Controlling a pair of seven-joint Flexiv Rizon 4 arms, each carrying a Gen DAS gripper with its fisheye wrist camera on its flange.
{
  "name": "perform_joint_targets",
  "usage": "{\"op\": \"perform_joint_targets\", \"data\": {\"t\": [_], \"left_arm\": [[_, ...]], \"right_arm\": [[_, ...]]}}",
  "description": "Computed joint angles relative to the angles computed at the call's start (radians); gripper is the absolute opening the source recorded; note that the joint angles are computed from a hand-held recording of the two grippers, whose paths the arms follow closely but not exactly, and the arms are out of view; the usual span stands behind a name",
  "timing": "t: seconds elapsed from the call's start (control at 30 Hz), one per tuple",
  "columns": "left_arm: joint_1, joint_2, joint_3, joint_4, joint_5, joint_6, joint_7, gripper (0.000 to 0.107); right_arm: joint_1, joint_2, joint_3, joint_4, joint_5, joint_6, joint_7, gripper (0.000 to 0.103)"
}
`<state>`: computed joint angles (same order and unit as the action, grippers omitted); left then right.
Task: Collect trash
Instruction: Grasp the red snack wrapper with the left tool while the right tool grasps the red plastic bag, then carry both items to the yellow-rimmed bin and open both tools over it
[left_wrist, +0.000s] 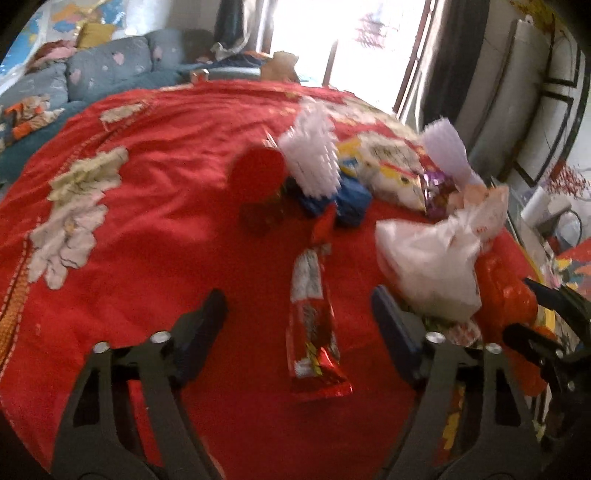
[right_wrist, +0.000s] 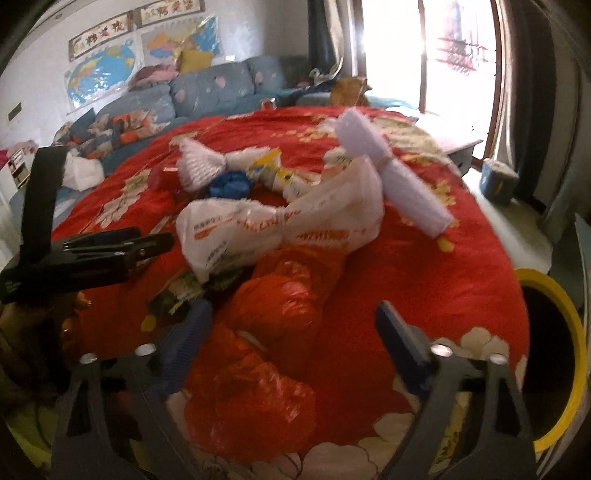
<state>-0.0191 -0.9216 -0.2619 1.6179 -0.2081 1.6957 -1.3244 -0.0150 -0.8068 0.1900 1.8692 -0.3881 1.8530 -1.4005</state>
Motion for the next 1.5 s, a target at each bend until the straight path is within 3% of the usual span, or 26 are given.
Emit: {"op": "perform_joint_targets", "data": {"t": [0.07,0.1,0.17,0.23,0.33,0.47,0.63,0.8,1.17,1.5], "left_arm": [[-0.011,0.003,0.014,0.001,0.001,-0.01,0.002,0.061],[-0.004,0.005,0.005,0.005,0.006,-0.01,0.008,0.053],[0.008,0.01,-0.009,0.013,0.007,-0.017,0.013,0.041],[0.01,0.014,-0.009,0.017,0.006,-0.025,0.017,0.018],[0.049,0.021,-0.055,0.036,0.013,-0.034,0.04,0.011],[0.085,0.037,-0.102,0.066,0.021,-0.021,0.062,0.009],[0.133,0.06,-0.172,0.115,0.063,0.072,0.063,0.009],[0.181,0.066,-0.246,0.124,0.153,0.138,0.045,0.009],[0.158,0.017,-0.339,0.041,0.207,0.077,0.078,0.009],[0.105,-0.036,-0.402,-0.046,0.186,0.036,0.177,0.009]], "right_arm": [[-0.058,-0.008,0.063,-0.01,-0.037,-0.042,-0.005,0.068],[-0.077,-0.009,0.083,-0.009,-0.044,-0.052,-0.01,0.065],[-0.154,-0.021,0.168,-0.015,-0.074,-0.093,-0.029,0.048],[-0.192,-0.023,0.212,-0.011,-0.072,-0.111,-0.049,0.046],[-0.226,-0.017,0.246,0.002,-0.053,-0.106,-0.072,0.042],[-0.245,0.002,0.243,0.032,-0.031,-0.053,-0.068,0.039],[-0.282,0.01,0.241,0.053,-0.053,0.017,-0.018,0.038],[-0.258,0.031,0.163,0.066,-0.051,0.111,0.05,0.038],[-0.168,0.058,-0.027,0.07,-0.012,0.23,0.201,0.038],[-0.134,0.057,-0.129,0.058,0.05,0.287,0.267,0.038]]}}
